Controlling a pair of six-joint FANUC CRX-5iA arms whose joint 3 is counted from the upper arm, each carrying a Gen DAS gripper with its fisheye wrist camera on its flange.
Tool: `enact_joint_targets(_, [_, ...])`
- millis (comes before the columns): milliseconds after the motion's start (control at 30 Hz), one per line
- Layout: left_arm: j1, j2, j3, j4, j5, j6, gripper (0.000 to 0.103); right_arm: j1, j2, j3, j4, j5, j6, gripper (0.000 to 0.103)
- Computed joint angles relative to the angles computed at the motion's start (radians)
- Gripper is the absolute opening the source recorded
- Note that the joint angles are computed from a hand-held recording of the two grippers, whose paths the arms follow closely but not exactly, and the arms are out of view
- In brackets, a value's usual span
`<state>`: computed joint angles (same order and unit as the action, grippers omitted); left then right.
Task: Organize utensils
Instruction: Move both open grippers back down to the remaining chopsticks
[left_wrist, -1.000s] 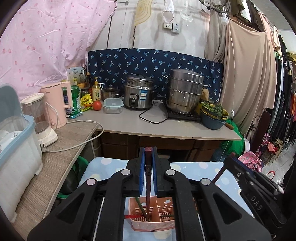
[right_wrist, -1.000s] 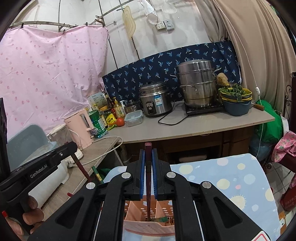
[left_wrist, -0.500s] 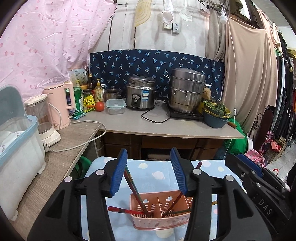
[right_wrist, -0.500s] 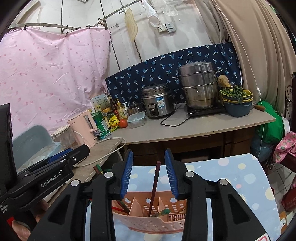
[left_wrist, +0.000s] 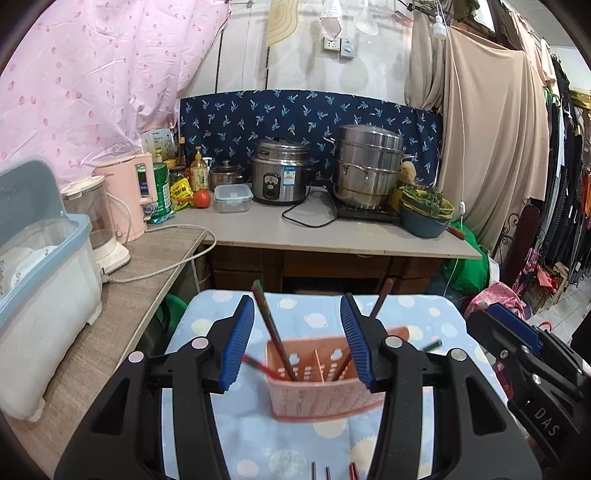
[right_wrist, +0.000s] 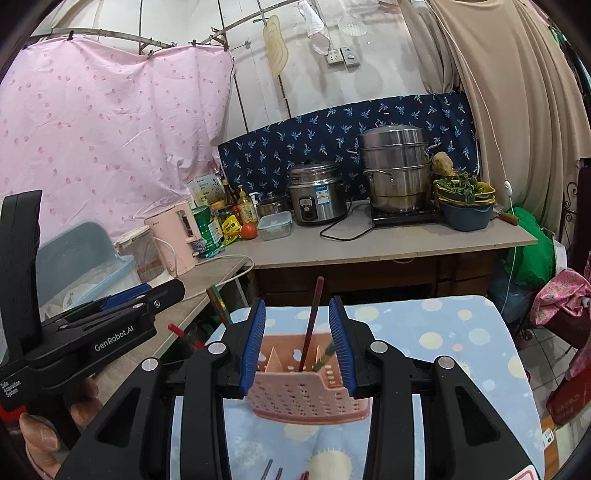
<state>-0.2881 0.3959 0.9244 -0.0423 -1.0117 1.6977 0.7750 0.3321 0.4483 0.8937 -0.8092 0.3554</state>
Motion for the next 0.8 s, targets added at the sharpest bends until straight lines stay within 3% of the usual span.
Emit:
enact_joint_targets(333, [0.009,-0.209,-0.336,0.037,0.045,-0.019,0.046,0.112,-0.142,-0.225,-0.007,-0.095,-0.077,0.035])
enact_joint_targets(800, [-0.006,-0.390,-0.691,0.031,0.033,-0.015,0.046,0.246,-0.257,-0.458,-0.210,-0.167,-0.181,0.035])
